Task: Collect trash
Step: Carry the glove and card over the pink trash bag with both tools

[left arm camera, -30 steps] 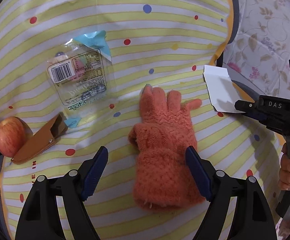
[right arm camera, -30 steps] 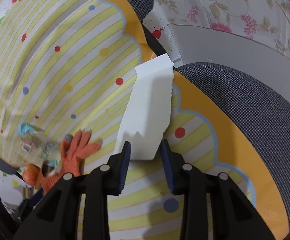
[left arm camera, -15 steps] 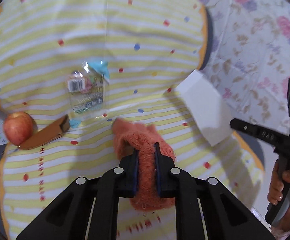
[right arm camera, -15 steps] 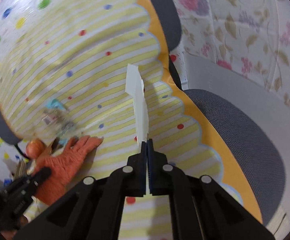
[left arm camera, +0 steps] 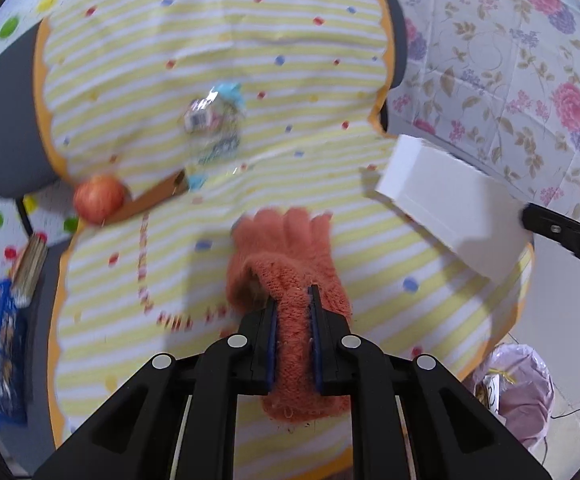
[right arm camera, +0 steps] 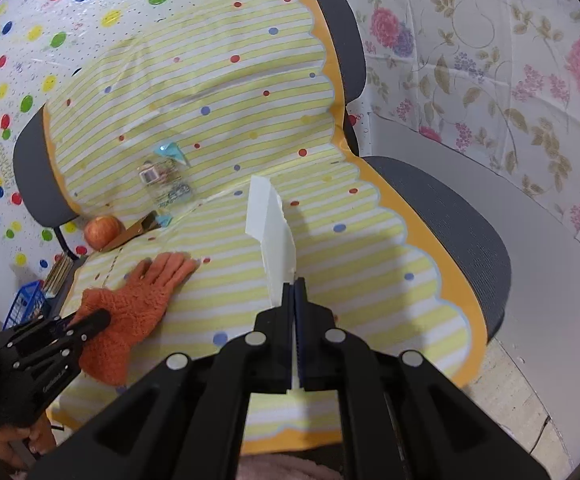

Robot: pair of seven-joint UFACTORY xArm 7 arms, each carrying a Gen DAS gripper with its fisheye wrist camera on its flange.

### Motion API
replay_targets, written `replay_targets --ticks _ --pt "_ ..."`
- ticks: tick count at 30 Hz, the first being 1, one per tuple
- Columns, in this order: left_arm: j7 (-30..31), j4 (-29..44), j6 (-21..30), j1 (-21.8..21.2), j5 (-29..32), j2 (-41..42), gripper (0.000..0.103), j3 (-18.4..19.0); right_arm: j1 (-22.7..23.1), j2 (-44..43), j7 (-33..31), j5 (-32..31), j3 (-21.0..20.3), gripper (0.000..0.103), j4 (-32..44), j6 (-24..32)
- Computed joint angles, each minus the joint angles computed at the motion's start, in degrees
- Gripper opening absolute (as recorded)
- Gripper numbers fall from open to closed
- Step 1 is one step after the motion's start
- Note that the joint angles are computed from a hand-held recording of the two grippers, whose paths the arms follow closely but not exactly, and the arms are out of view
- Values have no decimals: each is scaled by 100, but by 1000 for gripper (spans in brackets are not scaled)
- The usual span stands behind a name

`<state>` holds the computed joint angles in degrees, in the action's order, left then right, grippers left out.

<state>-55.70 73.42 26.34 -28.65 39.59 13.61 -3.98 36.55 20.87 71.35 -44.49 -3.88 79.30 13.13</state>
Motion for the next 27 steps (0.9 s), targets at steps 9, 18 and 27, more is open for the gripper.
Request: replay_targets --ticks 9,18,27 --pt "-845 -611 398 38 629 -485 14 -17 186 -781 1243 -1238 -26 2 -804 80" --pt "-1089 -682 -186 281 1129 -968 14 -463 -221 -1211 1895 -1963 479 2 -1082 188" --pt "-533 -834 -791 275 474 -1148 14 -660 -514 -1133 1778 -1857 841 2 -991 -90"
